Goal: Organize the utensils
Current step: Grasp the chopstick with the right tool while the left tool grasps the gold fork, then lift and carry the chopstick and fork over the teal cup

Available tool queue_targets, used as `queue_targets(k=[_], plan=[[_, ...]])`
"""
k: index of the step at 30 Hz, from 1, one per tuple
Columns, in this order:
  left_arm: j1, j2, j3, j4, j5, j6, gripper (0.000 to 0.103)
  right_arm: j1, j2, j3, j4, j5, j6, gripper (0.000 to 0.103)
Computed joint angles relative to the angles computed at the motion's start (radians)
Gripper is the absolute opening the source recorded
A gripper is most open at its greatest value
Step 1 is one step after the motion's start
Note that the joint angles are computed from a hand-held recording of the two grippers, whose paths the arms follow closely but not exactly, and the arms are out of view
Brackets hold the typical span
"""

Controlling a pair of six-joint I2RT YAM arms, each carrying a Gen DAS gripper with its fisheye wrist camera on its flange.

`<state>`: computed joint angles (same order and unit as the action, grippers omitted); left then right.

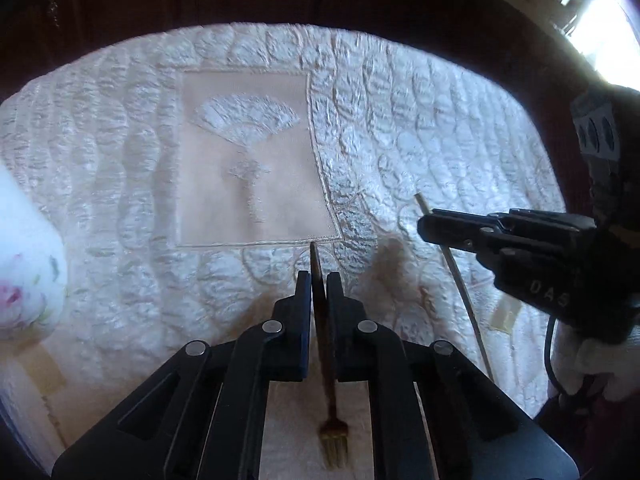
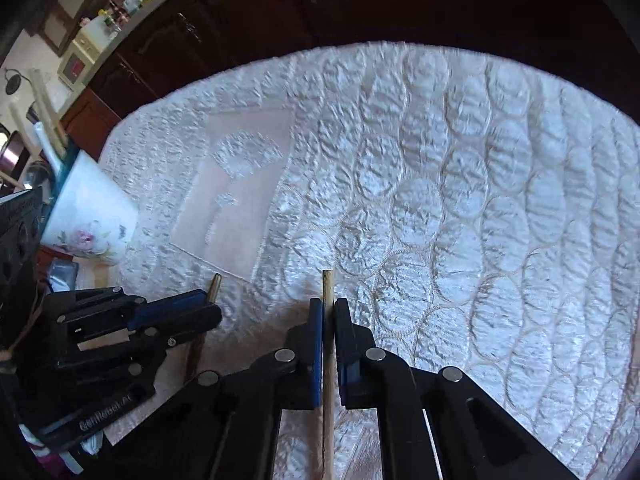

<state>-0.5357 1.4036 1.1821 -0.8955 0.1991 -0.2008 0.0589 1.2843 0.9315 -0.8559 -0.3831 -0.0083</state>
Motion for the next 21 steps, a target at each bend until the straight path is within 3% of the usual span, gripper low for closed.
queue_targets(k=[10, 21], plan=[[0.087, -0.207, 0.036, -0.112, 0.006, 0.063, 0.005, -0.036, -0.201, 0.079, -0.128, -0.073, 0.004, 0.005], [0.226, -0.339, 0.075, -0.208, 0.05, 0.124, 0.005, 0.049, -0.294, 0.204, -0.232, -0.033, 0.025, 0.005]])
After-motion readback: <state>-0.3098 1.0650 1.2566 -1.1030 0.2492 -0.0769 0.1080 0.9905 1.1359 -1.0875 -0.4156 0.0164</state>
